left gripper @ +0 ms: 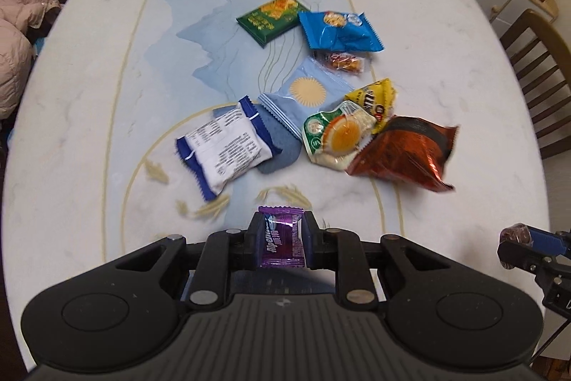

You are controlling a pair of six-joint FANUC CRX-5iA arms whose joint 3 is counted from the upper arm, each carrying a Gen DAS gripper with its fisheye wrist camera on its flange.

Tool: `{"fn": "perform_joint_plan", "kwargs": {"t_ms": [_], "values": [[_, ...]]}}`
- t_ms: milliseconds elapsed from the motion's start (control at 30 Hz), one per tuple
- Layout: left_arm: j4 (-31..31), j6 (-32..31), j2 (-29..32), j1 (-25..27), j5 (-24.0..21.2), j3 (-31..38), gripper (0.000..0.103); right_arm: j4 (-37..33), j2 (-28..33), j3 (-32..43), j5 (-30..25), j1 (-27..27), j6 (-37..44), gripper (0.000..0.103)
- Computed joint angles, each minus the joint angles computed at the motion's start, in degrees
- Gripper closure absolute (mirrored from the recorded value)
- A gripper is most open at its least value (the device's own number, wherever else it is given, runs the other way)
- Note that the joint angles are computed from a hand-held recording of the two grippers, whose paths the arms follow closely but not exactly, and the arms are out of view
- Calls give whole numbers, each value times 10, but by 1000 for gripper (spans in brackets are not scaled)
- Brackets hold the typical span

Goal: Organize snacks
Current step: 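Carry both candies into the white box and open both grippers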

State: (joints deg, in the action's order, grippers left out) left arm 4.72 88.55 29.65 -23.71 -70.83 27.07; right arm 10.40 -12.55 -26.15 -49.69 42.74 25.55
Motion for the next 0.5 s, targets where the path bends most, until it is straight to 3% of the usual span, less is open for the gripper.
{"fn": "perform_joint_plan", "kwargs": {"t_ms": [500], "values": [[33, -46, -189, 33, 2, -124, 82, 105, -78, 36, -80, 143, -103, 70]]}}
